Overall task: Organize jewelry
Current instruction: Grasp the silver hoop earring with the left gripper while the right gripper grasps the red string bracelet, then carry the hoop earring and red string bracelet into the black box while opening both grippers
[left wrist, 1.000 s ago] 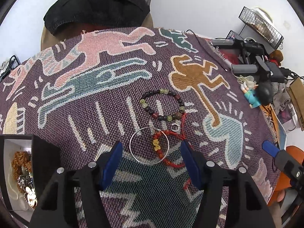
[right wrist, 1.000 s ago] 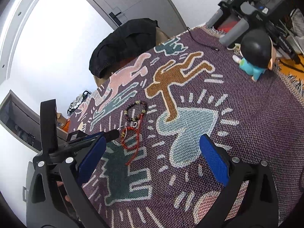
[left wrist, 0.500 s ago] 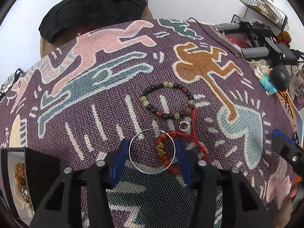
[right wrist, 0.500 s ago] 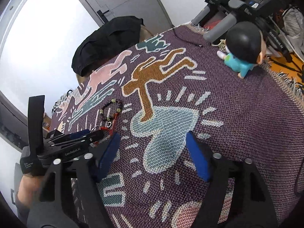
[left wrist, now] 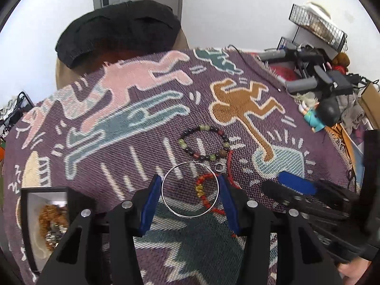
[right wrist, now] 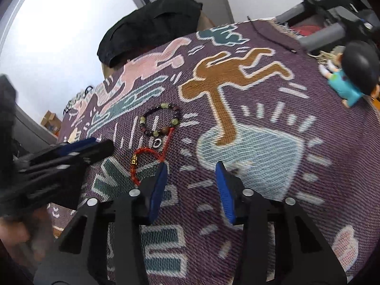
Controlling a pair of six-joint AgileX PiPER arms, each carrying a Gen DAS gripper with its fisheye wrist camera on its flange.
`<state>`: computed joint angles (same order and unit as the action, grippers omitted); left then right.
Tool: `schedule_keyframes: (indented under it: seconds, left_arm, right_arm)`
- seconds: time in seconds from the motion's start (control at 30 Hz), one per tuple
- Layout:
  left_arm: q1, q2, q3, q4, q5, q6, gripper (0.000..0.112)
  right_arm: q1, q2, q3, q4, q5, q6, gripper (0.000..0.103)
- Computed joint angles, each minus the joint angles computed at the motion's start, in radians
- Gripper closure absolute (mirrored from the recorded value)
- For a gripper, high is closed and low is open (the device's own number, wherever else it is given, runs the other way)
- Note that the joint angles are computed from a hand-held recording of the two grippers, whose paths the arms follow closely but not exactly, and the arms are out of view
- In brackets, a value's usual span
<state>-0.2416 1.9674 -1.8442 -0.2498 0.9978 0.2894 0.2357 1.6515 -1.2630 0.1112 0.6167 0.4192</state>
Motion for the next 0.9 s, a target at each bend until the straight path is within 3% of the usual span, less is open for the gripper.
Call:
schedule_keyframes:
  seconds: [0.27, 0.37, 0.47, 0.5, 0.73, 0.9]
  left_arm:
    - [0.085, -0.077, 0.054, -0.061, -0.009, 0.056, 0.065]
    - [0.118, -0.102, 0.074, -0.085, -0.013, 0.075, 0.065]
    - [0.160, -0.127, 0.085, -0.109, -0.012, 0.096, 0.065]
    - [0.170, -0.135, 0.090, -0.113, -0.013, 0.101, 0.065]
    - [0.271, -0.182, 0.092, -0.162, 0.016, 0.148, 0.065]
    - [0.322, -0.201, 0.113, -0.192, 0.027, 0.182, 0.065]
  right_arm:
    - [0.061, 0.114, -0.159, -0.103, 0.098, 0.053, 0.066]
    - [0.093, 0.167, -0.232, -0.169, 0.158, 0.075, 0.072]
    - [0.135, 0.216, -0.295, -0.283, 0.223, 0.120, 0.085]
    - [0.139, 0.220, -0.303, -0.282, 0.232, 0.107, 0.101]
    - [0.163, 0.173, -0.333, -0.278, 0.247, 0.091, 0.101]
    - [0.179, 0.189, -0.395, -0.292, 0.307, 0.101, 0.101]
